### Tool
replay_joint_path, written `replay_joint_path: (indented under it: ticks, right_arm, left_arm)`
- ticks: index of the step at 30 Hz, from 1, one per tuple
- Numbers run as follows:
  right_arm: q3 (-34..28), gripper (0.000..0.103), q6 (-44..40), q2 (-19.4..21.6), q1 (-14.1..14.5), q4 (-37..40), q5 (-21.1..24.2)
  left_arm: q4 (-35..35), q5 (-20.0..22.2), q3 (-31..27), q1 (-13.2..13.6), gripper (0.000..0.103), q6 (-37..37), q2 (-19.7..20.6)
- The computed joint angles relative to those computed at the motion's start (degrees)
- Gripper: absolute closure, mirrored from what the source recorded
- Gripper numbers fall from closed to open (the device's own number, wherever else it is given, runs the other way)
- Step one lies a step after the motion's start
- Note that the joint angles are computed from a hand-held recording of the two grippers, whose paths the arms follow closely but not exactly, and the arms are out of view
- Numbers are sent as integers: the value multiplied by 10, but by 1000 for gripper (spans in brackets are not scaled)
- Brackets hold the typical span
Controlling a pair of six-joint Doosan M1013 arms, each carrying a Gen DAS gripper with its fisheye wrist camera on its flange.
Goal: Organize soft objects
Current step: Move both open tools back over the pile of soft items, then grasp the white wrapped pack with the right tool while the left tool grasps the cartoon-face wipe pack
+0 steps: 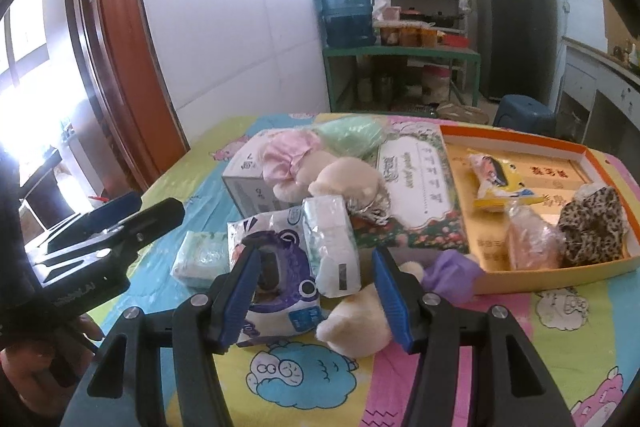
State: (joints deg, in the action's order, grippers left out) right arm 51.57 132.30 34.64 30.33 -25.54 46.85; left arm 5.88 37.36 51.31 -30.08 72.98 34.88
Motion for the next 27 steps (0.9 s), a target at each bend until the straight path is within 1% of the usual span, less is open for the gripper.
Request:
replay_joint_path:
  ticks: [5, 9, 12, 16, 21, 27]
  right_arm:
    - [-13, 46, -10, 11, -1, 4, 9]
    - [-19, 54, -21, 16, -5, 23, 13]
    - [-19, 64, -21, 18, -7, 32, 12]
    - [-9, 81, -23, 14, -12, 50, -10]
    - [9, 84, -11, 4, -11, 38, -33]
    - [34, 84, 30, -15, -8, -9, -62]
  left_arm:
    - [-3, 8, -2, 3, 28, 1, 5]
    - [-6, 13, -3, 6, 28, 3, 8]
    - [-17, 16, -4, 7, 28, 10, 11]
    - [-38, 15, -3, 8, 28, 29, 11]
    - [-69, 21, -7, 3, 28, 61, 15]
    - [-113, 34, -21, 0, 28, 87, 26]
